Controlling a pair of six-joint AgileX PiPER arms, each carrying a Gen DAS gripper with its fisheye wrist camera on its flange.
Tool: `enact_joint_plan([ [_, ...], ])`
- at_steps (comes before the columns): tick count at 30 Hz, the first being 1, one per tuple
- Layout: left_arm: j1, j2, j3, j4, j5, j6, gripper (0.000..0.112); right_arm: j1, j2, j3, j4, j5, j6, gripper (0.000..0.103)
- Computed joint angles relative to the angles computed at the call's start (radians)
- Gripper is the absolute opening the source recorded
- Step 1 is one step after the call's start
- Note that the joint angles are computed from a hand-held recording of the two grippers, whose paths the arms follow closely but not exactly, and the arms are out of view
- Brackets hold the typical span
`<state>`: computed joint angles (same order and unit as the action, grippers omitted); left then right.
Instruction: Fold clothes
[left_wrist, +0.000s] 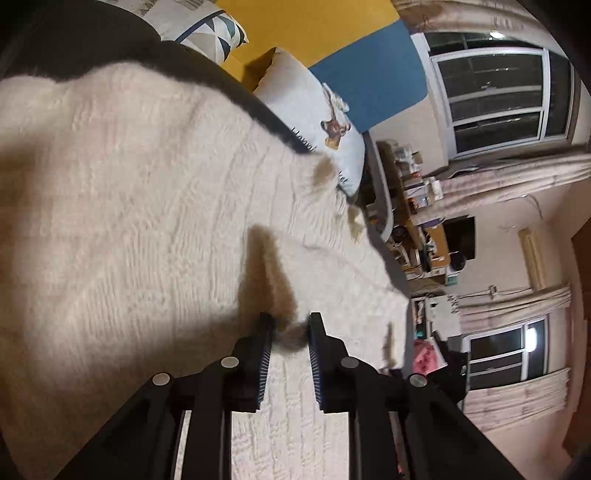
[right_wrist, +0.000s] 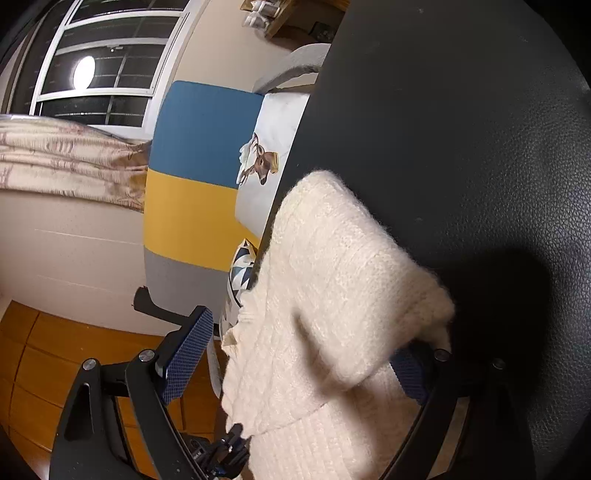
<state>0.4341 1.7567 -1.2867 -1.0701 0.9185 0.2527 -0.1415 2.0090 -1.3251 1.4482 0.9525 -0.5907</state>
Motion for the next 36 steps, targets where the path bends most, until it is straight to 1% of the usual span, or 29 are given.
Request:
enact_joint_plan([
  [2,-0.006,0.031,-0.047,0.010,0.025,-0.012,0.018,-0.002,0.002,-0.003,-0.013,0.003,0.004,0.091],
  [3,-0.018,0.045,-0.078,0.041,0.025,-0.041,0.018,0.001,0.000,-0.006,-0.019,-0.001,0.009,0.091],
  [4,-0.037,0.045,-0.102,0.090,0.004,-0.080,0.015,0.003,-0.002,-0.008,-0.026,-0.003,0.013,0.091],
  [5,-0.048,0.028,-0.102,0.104,-0.022,-0.082,0.012,0.004,-0.004,-0.010,-0.034,-0.004,0.015,0.091],
  [6,-0.055,0.005,-0.093,0.097,-0.048,-0.064,0.012,0.004,-0.008,-0.010,-0.035,0.003,0.011,0.091],
  [8,-0.067,-0.043,-0.076,0.135,-0.084,-0.070,0.011,0.001,-0.024,0.011,-0.001,0.019,-0.039,0.091],
  [9,-0.065,-0.061,-0.061,0.142,-0.092,-0.067,0.011,-0.001,-0.030,0.019,0.006,0.024,-0.058,0.091],
  [11,-0.051,-0.058,-0.055,0.178,-0.074,-0.101,0.012,0.004,-0.026,0.009,-0.032,0.028,-0.047,0.091],
  [13,-0.002,-0.027,-0.038,0.104,-0.010,-0.077,0.017,0.009,-0.015,0.003,-0.056,0.021,-0.029,0.091],
  [14,0.024,-0.022,-0.020,0.061,0.008,-0.056,0.019,0.009,-0.016,0.007,-0.055,0.018,-0.028,0.091],
  [18,0.108,-0.050,0.087,-0.085,0.046,0.061,0.020,0.003,-0.034,0.010,-0.086,0.034,-0.008,0.091],
  [20,0.146,-0.064,0.138,-0.182,0.090,0.146,0.021,-0.001,-0.045,0.011,-0.109,0.048,0.007,0.091],
  [21,0.159,-0.063,0.159,-0.241,0.111,0.180,0.021,-0.003,-0.055,0.018,-0.115,0.053,0.007,0.091],
  [23,0.183,-0.043,0.186,-0.406,0.188,0.258,0.022,-0.009,-0.087,0.050,-0.130,0.070,-0.010,0.091],
  [24,0.188,-0.038,0.185,-0.466,0.218,0.280,0.022,-0.009,-0.107,0.066,-0.146,0.078,-0.019,0.091],
  [25,0.189,-0.051,0.181,-0.486,0.213,0.289,0.022,-0.009,-0.127,0.081,-0.163,0.085,-0.027,0.091],
  [26,0.189,-0.071,0.164,-0.466,0.190,0.274,0.022,0.006,-0.160,0.097,-0.192,0.077,-0.045,0.091],
  [27,0.191,-0.091,0.138,-0.430,0.170,0.244,0.022,0.035,-0.203,0.111,-0.234,0.055,-0.067,0.091],
  [28,0.191,-0.104,0.126,-0.354,0.134,0.186,0.022,0.066,-0.244,0.121,-0.279,0.034,-0.083,0.091],
  [30,0.184,-0.118,0.119,-0.154,0.055,0.033,0.022,0.143,-0.321,0.127,-0.395,-0.016,-0.090,0.091],
  [31,0.193,-0.130,0.144,-0.074,0.027,-0.012,0.022,0.227,-0.363,0.127,-0.495,-0.076,-0.083,0.091],
  [32,0.209,-0.147,0.180,-0.035,0.011,-0.017,0.022,0.327,-0.401,0.128,-0.595,-0.144,-0.097,0.091],
  [34,0.244,-0.196,0.257,-0.053,0.003,0.066,0.022,0.524,-0.438,0.115,-0.795,-0.251,-0.069,0.091],
  [35,0.255,-0.225,0.285,-0.057,0.003,0.107,0.022,0.611,-0.429,0.092,-0.884,-0.287,-0.036,0.091],
  [36,0.267,-0.254,0.313,-0.061,0.005,0.148,0.022,0.673,-0.402,0.055,-0.948,-0.299,0.005,0.089],
])
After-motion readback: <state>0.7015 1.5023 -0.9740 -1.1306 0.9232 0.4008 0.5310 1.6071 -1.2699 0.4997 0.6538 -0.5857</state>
